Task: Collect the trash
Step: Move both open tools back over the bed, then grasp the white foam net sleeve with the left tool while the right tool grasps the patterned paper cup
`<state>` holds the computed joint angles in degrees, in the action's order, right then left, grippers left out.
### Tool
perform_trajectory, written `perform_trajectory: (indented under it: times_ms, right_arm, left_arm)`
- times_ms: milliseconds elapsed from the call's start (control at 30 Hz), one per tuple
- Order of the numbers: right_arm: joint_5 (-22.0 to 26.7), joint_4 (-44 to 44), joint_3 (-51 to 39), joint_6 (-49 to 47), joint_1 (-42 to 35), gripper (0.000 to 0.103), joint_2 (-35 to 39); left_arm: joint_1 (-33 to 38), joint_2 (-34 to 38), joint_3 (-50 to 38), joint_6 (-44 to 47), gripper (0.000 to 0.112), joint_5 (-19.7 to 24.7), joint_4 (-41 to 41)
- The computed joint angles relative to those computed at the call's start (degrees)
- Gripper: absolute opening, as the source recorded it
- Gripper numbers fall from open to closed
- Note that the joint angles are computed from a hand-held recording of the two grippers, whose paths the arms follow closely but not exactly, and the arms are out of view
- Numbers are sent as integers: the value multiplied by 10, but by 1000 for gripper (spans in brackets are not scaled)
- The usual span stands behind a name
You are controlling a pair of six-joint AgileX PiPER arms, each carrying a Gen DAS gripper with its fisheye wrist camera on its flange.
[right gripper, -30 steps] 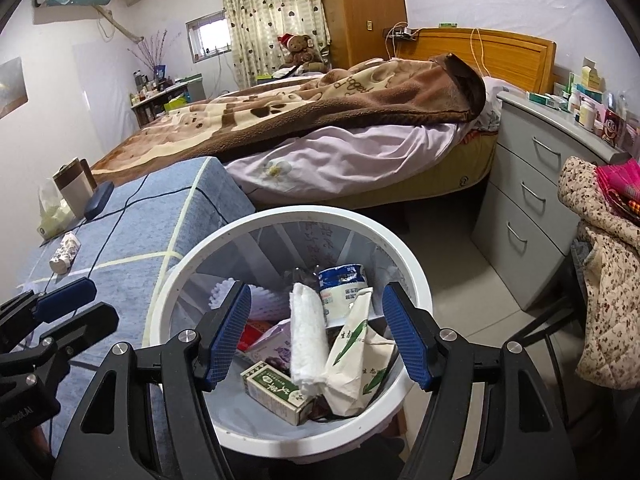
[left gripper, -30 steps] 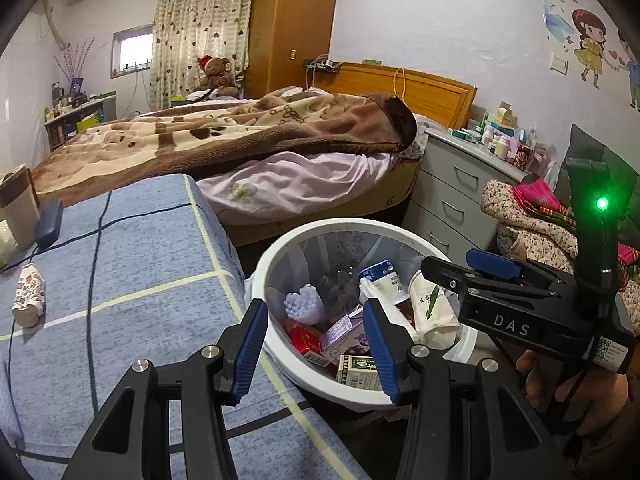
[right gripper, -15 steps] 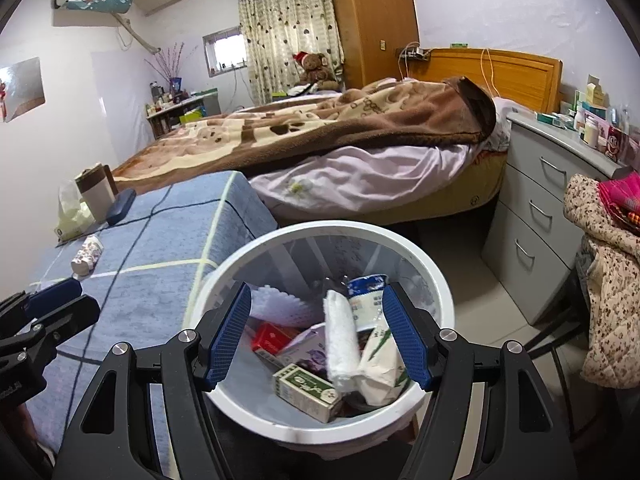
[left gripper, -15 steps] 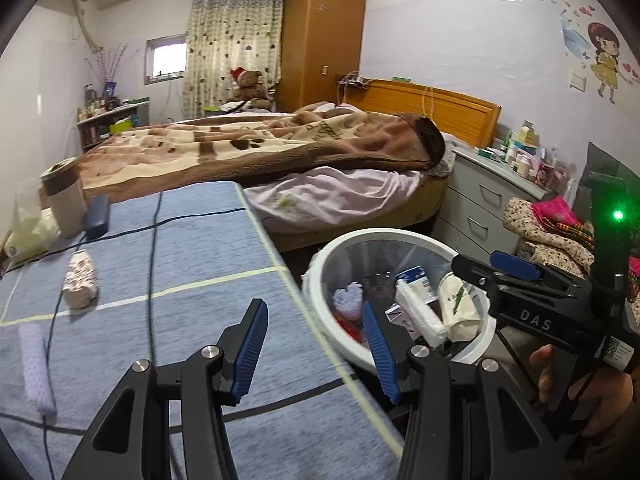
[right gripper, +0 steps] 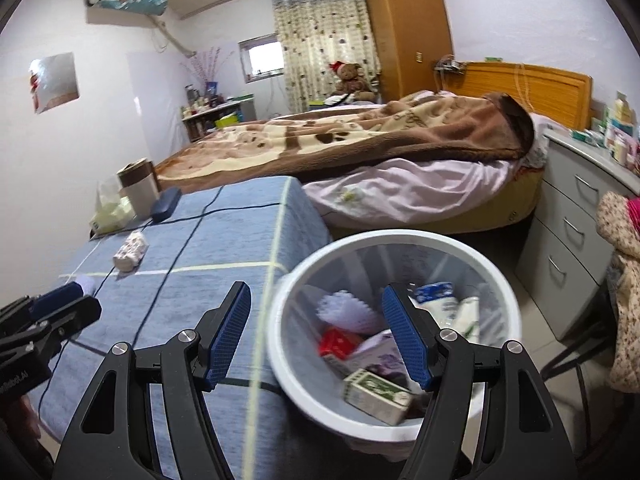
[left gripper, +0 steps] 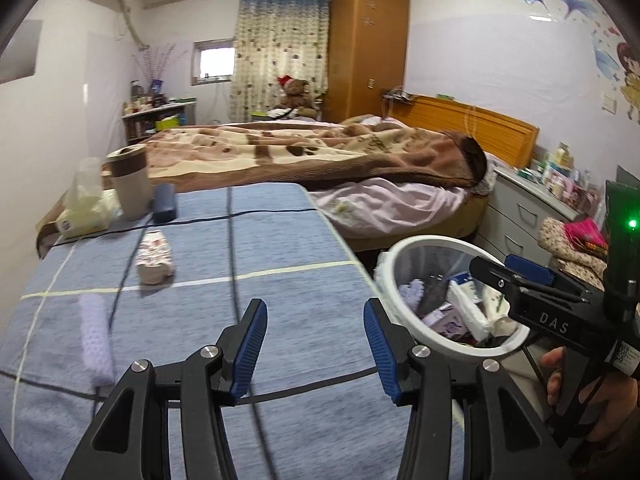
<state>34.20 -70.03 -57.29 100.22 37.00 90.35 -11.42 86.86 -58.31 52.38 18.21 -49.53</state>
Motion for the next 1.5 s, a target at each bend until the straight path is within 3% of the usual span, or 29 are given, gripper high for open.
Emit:
perform_trajectory:
  times_ms: [467, 667, 900, 1033, 1333, 1500]
  right_arm:
    - [-31, 40, -122, -90, 35, 70, 86]
    - [-50, 96, -191, -173, 34, 70, 136]
    - [-77, 230, -313, -330, 21, 70, 219]
    - [-69, 306, -389, -411, 16, 70, 265]
    - [-31, 439, -541, -565, 4, 70, 360]
    - [5, 508, -640, -645, -1, 70, 421]
  left_arm:
    - [154, 9, 5, 65, 51, 18, -58]
    - [192, 47, -25, 32, 51, 19, -25]
    - [222, 98, -60, -19, 51, 21, 22]
    - [238, 134, -89, -14, 52, 40, 8]
    - [251, 220, -182, -108, 52, 98, 88]
    - [251, 238, -200, -122, 52, 94, 106]
